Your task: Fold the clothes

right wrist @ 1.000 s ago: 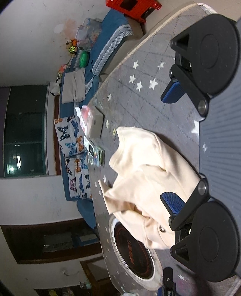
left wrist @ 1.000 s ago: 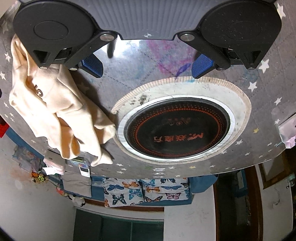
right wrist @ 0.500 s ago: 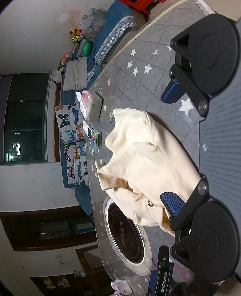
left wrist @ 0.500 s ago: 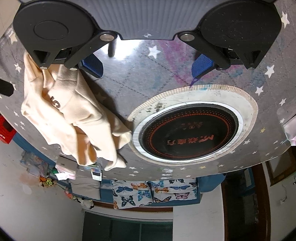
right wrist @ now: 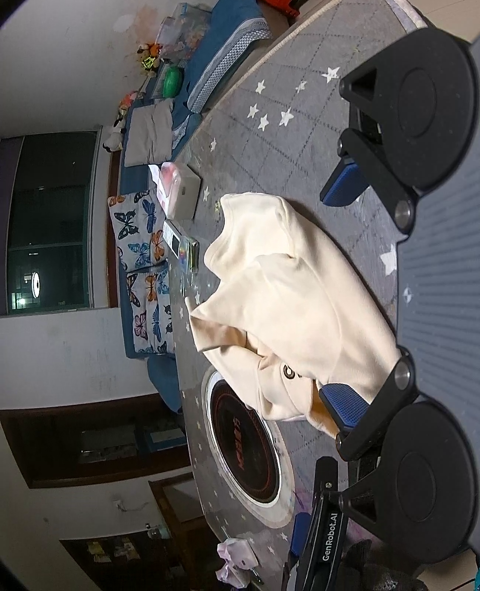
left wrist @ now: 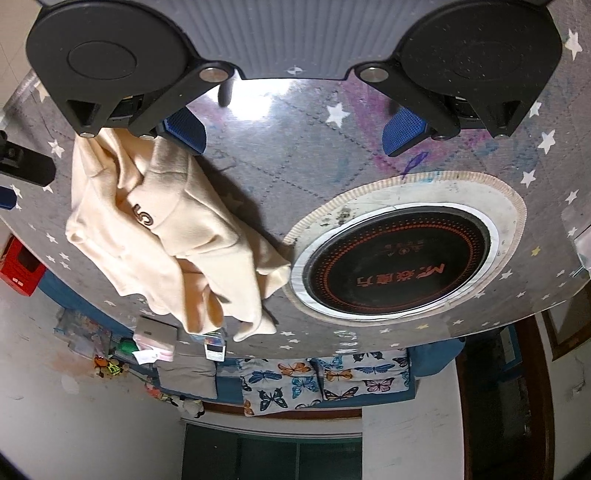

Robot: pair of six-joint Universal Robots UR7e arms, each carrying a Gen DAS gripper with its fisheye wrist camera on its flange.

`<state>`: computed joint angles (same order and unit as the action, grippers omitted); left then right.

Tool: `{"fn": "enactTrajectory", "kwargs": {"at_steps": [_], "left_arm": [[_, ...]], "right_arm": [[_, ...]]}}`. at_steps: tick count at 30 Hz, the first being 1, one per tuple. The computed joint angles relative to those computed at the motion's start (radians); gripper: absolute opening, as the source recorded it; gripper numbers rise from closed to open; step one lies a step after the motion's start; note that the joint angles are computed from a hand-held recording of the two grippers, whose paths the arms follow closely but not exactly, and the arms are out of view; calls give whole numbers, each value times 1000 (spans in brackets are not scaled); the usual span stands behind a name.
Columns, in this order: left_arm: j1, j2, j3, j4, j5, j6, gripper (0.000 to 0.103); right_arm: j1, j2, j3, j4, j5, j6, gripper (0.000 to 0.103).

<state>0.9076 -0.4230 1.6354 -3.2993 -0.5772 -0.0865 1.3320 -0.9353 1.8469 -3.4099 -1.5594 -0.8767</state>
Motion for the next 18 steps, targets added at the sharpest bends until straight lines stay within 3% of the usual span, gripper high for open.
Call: {"fn": "enactTrajectory", "kwargs": {"at_steps": [18], "left_arm": [[-7,17,-32,25,-19,32,103]], "right_arm": [[0,-4,-11,48,11,3,96]]}}
